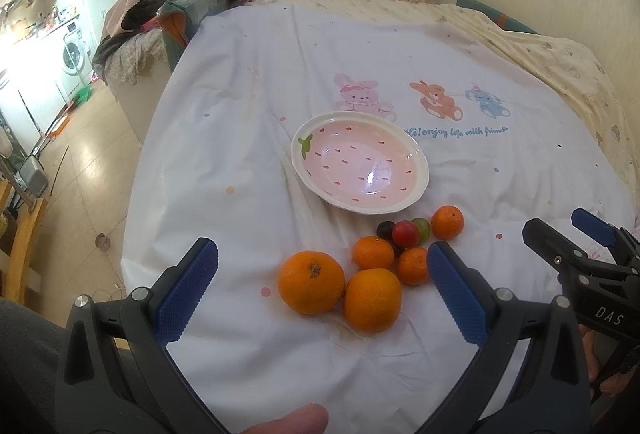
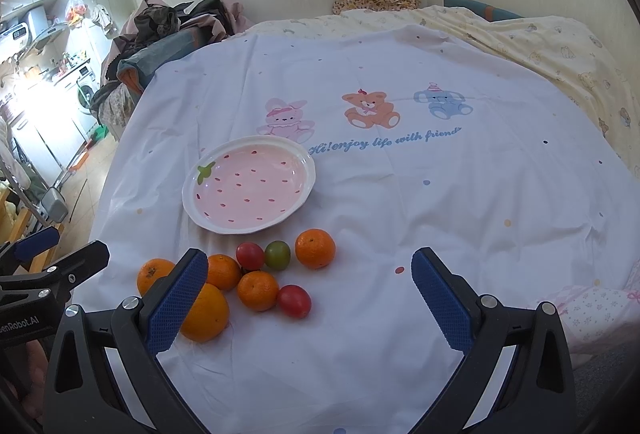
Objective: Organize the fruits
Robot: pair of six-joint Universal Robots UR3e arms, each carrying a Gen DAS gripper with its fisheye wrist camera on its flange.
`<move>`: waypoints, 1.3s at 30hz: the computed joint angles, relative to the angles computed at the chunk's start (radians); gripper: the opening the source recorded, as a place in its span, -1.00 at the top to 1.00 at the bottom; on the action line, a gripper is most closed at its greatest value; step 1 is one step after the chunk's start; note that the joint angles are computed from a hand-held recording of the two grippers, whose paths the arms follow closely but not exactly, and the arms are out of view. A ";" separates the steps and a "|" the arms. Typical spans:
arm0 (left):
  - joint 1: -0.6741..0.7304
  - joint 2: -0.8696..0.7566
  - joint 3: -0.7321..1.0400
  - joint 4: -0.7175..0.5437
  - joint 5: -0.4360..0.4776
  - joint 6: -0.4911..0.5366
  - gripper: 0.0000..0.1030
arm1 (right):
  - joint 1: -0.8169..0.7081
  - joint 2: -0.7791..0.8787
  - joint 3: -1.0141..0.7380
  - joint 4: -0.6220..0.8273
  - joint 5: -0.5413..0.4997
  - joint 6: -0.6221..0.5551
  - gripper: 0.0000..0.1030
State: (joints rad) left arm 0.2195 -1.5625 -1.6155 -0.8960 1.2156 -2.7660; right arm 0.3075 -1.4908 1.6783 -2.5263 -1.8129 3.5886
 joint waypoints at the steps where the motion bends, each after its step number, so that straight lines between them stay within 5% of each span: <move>1: -0.008 -0.001 -0.004 0.006 0.005 -0.005 -1.00 | 0.000 0.000 0.000 0.000 0.000 0.000 -1.00; 39: -0.006 0.004 0.019 -0.031 0.001 -0.008 -1.00 | 0.001 -0.006 0.004 0.004 -0.002 -0.002 -1.00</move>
State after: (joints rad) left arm 0.2131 -1.5586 -1.5970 -0.9267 1.2168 -2.7744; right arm 0.3084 -1.4969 1.6820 -2.5225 -1.8147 3.5864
